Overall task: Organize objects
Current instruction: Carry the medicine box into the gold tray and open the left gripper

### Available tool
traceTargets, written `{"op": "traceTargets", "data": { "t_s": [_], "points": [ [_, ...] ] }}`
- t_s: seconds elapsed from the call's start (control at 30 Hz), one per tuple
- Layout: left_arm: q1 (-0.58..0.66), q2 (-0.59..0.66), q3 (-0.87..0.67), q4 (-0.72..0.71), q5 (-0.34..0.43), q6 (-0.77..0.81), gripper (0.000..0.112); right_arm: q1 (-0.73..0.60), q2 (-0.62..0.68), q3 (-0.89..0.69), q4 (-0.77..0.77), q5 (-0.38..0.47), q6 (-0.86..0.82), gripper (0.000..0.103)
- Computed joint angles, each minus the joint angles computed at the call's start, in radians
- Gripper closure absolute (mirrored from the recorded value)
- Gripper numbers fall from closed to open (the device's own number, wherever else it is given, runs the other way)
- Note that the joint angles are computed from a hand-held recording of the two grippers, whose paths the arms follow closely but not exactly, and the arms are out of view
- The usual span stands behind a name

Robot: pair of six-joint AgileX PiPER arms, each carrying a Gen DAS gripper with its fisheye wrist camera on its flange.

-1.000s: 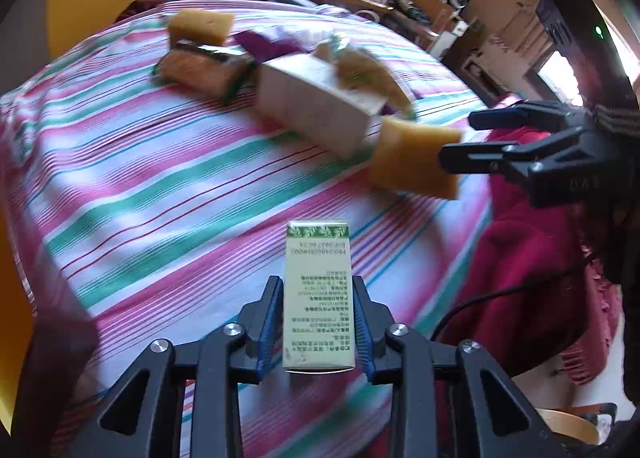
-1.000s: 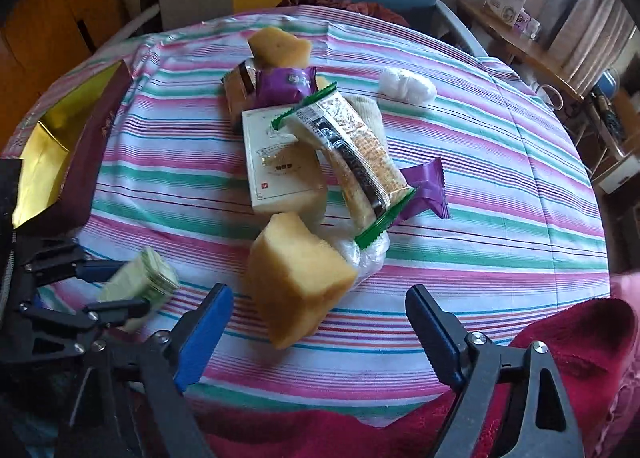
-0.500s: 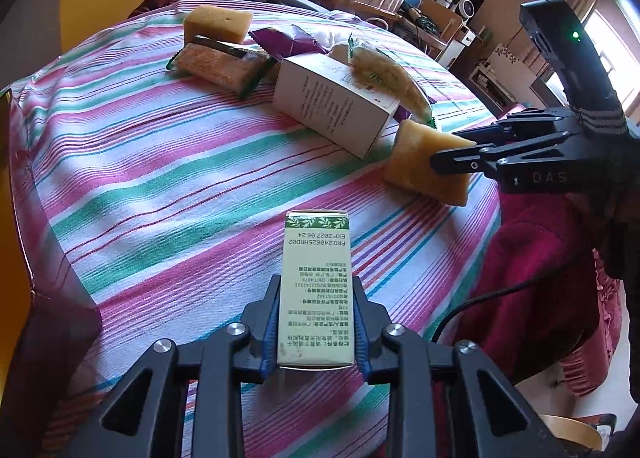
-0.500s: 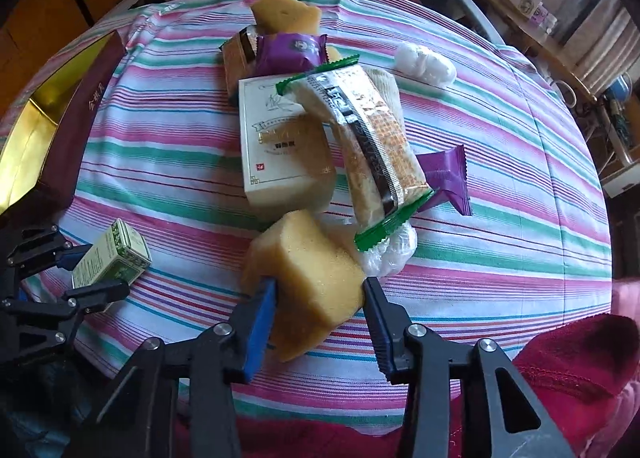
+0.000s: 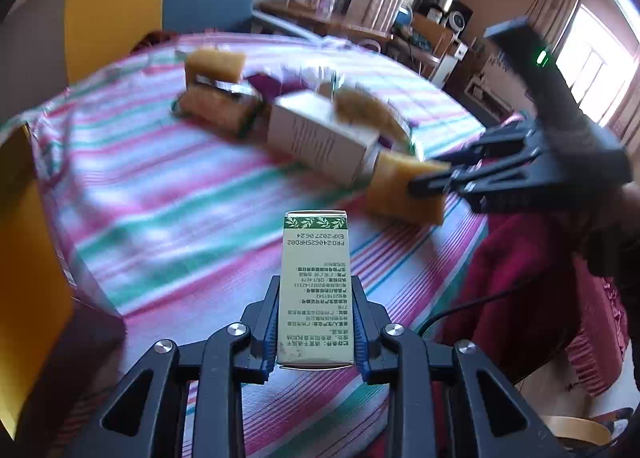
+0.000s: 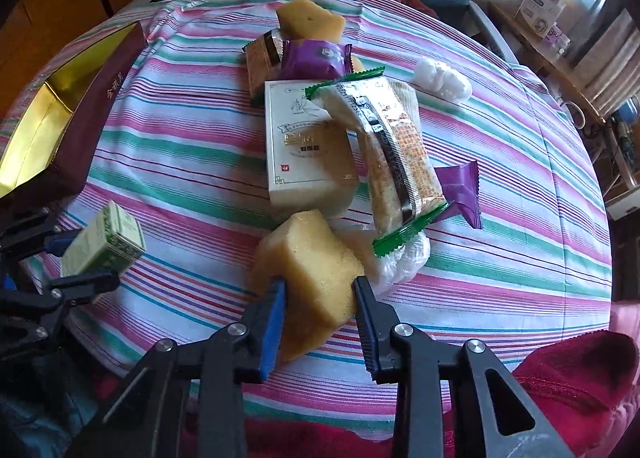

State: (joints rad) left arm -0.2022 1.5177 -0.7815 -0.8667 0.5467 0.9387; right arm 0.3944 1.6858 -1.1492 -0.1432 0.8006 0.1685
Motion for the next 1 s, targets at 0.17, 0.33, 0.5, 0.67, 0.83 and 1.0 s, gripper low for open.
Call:
{"op": "traceTargets", "data": {
  "t_s": [0.17,0.33,0.5,0.67,0.83,1.0],
  "points": [
    [0.082,-0.089,-0.025,0.055,0.026,-0.085,0.083,0.0,-0.009,0.011,0.007,-0.015,-0.002,0.07],
    [0.265,-0.149,-0.077,0.211,-0.007,-0.246,0.083,0.008,-0.015,0.017,-0.002,-0.017,0.011,0.07],
    [0.483,-0.028,-0.211,0.415,-0.002,-0.42,0.083,0.016,-0.01,0.011,-0.02,-0.008,0.028,0.07],
    [0.641,0.18,-0.386,0.561,0.023,-0.542,0.083,0.021,-0.004,0.004,-0.037,0.004,0.045,0.07],
    [0.734,0.35,-0.555,0.578,0.092,-0.595,0.083,0.021,-0.003,0.002,-0.044,0.009,0.062,0.07],
    [0.736,0.425,-0.624,0.583,0.069,-0.605,0.082,0.022,0.002,-0.003,-0.047,0.019,0.072,0.07]
  ]
}}
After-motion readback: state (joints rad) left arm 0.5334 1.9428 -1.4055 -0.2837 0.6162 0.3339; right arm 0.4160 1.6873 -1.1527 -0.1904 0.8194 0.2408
